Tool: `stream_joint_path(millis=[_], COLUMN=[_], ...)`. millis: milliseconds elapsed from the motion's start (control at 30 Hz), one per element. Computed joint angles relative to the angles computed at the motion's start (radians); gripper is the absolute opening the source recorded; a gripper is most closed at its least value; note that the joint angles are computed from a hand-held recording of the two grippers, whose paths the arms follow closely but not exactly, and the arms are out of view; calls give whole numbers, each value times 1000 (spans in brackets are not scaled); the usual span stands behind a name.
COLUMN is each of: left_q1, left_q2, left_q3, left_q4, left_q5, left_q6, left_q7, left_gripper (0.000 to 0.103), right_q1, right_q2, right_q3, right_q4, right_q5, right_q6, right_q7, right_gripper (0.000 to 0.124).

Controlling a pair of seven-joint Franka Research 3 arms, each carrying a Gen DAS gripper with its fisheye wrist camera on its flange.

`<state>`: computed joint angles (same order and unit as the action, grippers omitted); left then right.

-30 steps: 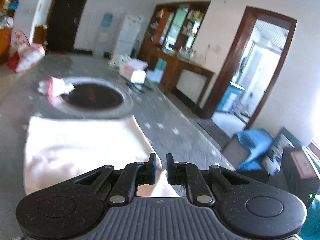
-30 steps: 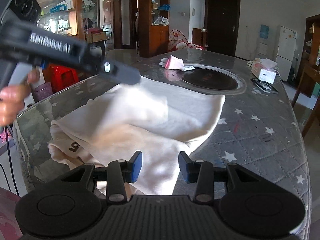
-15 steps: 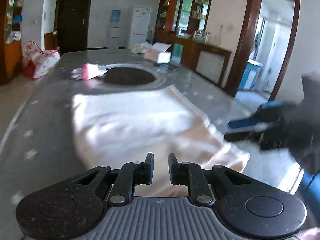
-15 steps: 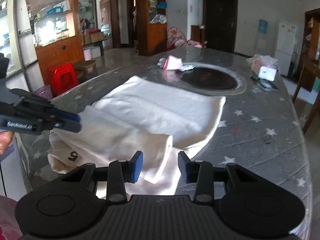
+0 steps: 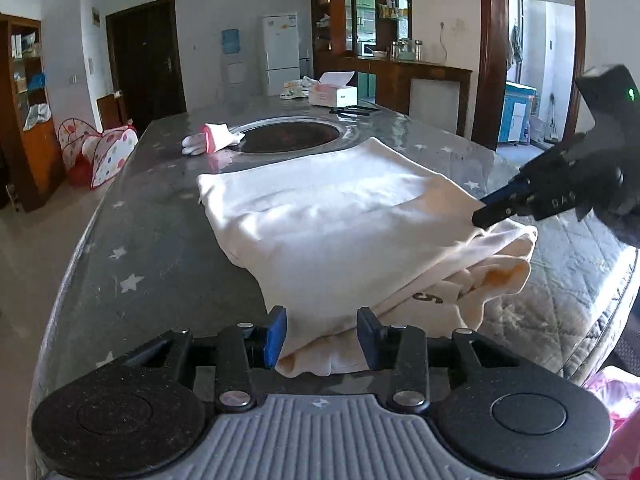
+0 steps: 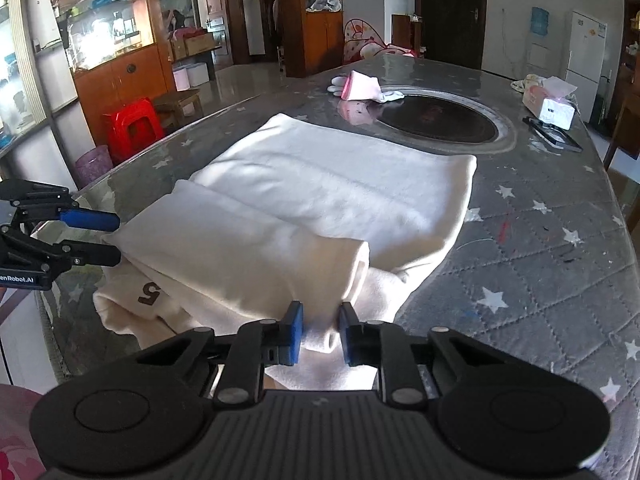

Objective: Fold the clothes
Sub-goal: 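Release the folded side with the left gripper and smooth it down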

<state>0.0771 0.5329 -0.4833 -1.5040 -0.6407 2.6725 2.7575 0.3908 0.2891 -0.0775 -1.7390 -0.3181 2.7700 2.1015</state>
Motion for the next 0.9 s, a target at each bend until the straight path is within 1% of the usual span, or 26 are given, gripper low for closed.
stream_joint_path(millis=[67, 100, 167, 200, 233, 300, 333, 467, 533, 633, 700, 733, 800, 833, 900], left_q1=[-2, -1, 5, 8, 11, 21, 25, 39, 34, 26, 24, 22, 17, 11, 8], left_q2=[11, 13, 12, 10, 8, 3, 0, -3, 0, 3, 4, 5, 7, 9, 14], left_q3=[3, 3, -3, -6, -9, -20, -25, -37, -26, -9, -2, 4, 17, 27, 36], left_q4=[14, 16, 11, 6, 2, -6, -10, -10, -3, 3, 5, 10, 22, 34, 56], left_q5=[2, 2, 0, -2, -6, -23, -32, -71, -69, -58, -48, -37, -12, 4, 19], left_q6=[-9, -11, -7, -3, 2, 16, 22, 41, 33, 25, 18, 6, -21, -44, -79], left_q7=[-14, -15, -1, 8, 18, 39, 50, 72, 57, 27, 15, 9, -8, -28, -50], left_gripper=[38, 32, 25, 17, 12, 7, 6, 5, 5, 5, 5, 5, 5, 8, 9], right_q1=[1, 0, -3, -3, 0, 3, 7, 10, 11, 9, -9, -8, 0, 2, 5], right_q2=[3, 4, 8, 8, 8, 5, 1, -21, -31, -25, -21, -21, -33, -39, -46], right_q3=[0, 1, 3, 3, -1, -3, -6, -1, 2, 6, 29, 30, 21, 17, 11], right_q4=[9, 11, 16, 16, 15, 11, 9, 2, 0, -3, -2, -3, -7, -10, -8], right_q5=[-2, 1, 10, 11, 5, -2, -11, -23, -29, -27, 16, 17, -12, -27, -58], right_q6=[-11, -17, -25, -25, -22, -12, -4, 11, 18, -5, -26, -31, -21, -15, -1], right_q7=[-1, -2, -1, -1, 8, 15, 22, 27, 29, 40, -3, -12, -16, -17, -15], right_gripper=[16, 16, 17, 17, 14, 5, 4, 4, 4, 5, 7, 11, 14, 15, 16])
